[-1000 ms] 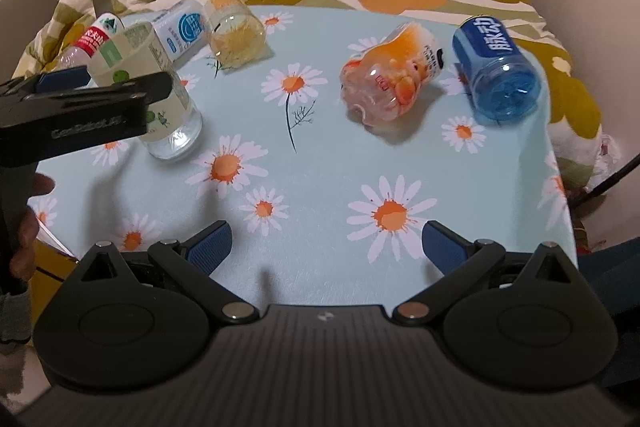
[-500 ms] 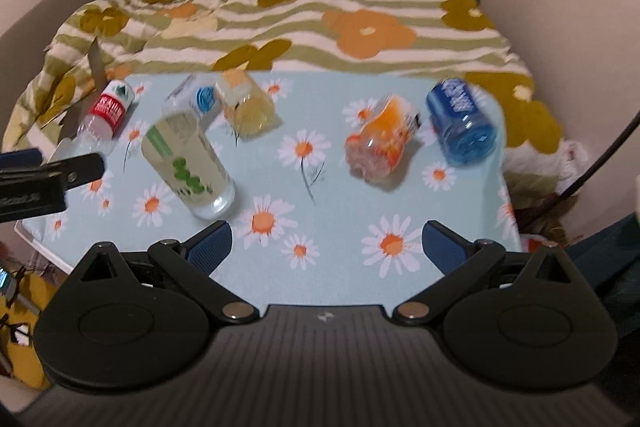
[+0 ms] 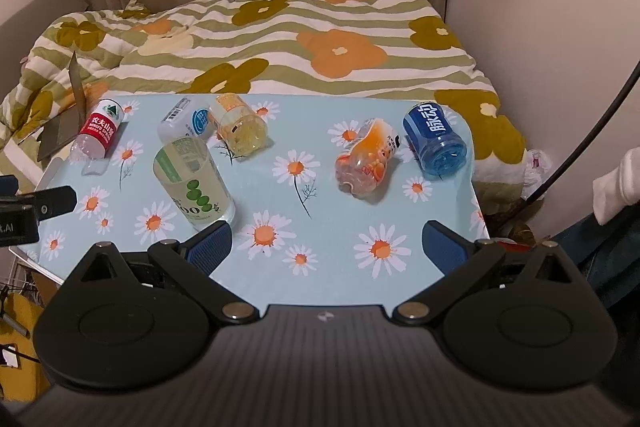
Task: Flip cup upright
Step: 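Open the left tool and withdraw from the upright bottle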
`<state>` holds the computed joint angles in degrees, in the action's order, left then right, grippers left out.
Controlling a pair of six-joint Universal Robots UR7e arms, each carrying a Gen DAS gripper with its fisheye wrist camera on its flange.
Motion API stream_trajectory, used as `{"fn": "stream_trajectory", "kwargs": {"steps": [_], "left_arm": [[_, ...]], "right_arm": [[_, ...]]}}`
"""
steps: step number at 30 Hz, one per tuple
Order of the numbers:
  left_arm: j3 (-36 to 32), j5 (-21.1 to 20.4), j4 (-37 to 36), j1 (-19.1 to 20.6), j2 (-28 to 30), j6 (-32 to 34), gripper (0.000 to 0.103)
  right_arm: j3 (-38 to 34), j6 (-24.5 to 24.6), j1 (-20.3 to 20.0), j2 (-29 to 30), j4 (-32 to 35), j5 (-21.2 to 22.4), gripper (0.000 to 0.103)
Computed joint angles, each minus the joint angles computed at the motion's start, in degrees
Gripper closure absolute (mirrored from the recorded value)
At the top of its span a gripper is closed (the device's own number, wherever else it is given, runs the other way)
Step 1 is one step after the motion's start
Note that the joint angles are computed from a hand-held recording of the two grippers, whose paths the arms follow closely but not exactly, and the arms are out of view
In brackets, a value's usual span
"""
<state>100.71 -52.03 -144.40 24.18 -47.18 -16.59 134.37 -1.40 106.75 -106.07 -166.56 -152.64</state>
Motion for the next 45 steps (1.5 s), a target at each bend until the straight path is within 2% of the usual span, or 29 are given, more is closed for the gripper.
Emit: {"fn": "stream_trajectory", "kwargs": {"steps": [11,37,45], "left_arm": [[1.3,0.0,-2.6,0.0,-0.8,3.1,0.0],[0.9,1.2,-4.0,0.3,-0.1,4.7,0.0],[0.5,1.3,-4.1,0.7,0.3,4.9,0.0]], "right_arm": [[0.0,0.6,1.6,2.1,-1.5,-1.5,0.0],[-0.1,-0.1,0.9,2.4,-2.4,-1.0,0.0],[-0.6,1.9,1.1,3.6,-1.7,-1.0,0.0]]}}
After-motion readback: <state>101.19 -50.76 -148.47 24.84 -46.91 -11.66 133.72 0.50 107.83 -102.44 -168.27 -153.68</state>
